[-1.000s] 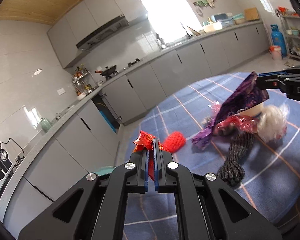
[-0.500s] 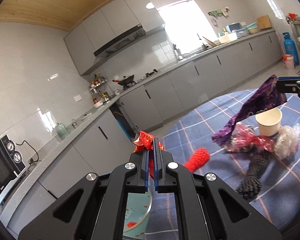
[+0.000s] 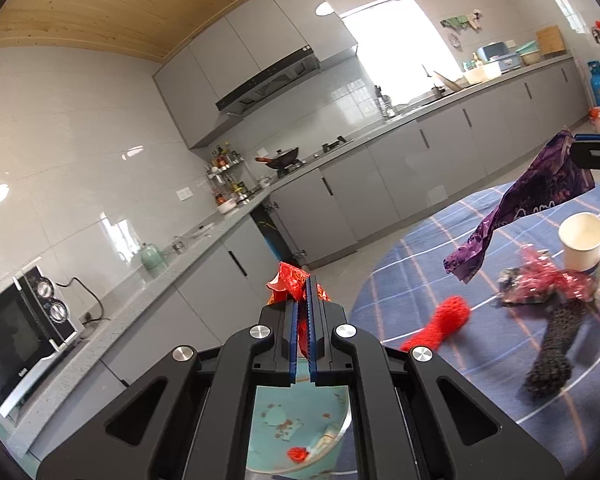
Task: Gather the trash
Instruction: 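Lift and carry the orange-red and purple wrappers with both tools toward the teal bin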
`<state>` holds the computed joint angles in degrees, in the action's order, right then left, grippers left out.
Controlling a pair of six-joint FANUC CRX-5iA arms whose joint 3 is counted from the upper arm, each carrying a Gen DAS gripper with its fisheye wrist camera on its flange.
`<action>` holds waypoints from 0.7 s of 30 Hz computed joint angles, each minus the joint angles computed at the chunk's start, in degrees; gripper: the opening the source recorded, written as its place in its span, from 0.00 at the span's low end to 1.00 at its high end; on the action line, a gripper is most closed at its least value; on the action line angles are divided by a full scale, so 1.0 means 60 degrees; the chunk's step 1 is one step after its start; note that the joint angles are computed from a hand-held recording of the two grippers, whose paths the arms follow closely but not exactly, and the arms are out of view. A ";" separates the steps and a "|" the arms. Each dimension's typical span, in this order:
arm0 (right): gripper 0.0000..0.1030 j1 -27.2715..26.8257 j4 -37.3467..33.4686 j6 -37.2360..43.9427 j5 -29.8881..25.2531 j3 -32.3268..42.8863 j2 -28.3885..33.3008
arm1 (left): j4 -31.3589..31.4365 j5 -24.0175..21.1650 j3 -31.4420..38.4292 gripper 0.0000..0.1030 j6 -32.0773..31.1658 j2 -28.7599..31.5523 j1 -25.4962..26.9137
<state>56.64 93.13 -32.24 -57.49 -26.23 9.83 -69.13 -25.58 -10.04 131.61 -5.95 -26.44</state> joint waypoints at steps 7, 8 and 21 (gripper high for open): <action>0.04 -0.0088 0.0204 0.0402 0.0328 0.0593 0.0420 | -0.0241 -0.0133 0.0214 0.04 0.0242 0.0256 0.0322; 0.04 -0.0085 0.0205 0.0443 0.0344 0.0651 0.0473 | -0.0228 -0.0130 0.0247 0.04 0.0250 0.0301 0.0391; 0.04 -0.0194 0.0161 0.1185 0.1072 0.1884 0.1446 | 0.0346 0.0050 0.0632 0.04 0.0104 0.0842 0.1520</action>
<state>55.48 94.09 -25.13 -51.06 -14.92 18.50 -67.05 -25.28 -6.24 132.24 -0.90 -17.32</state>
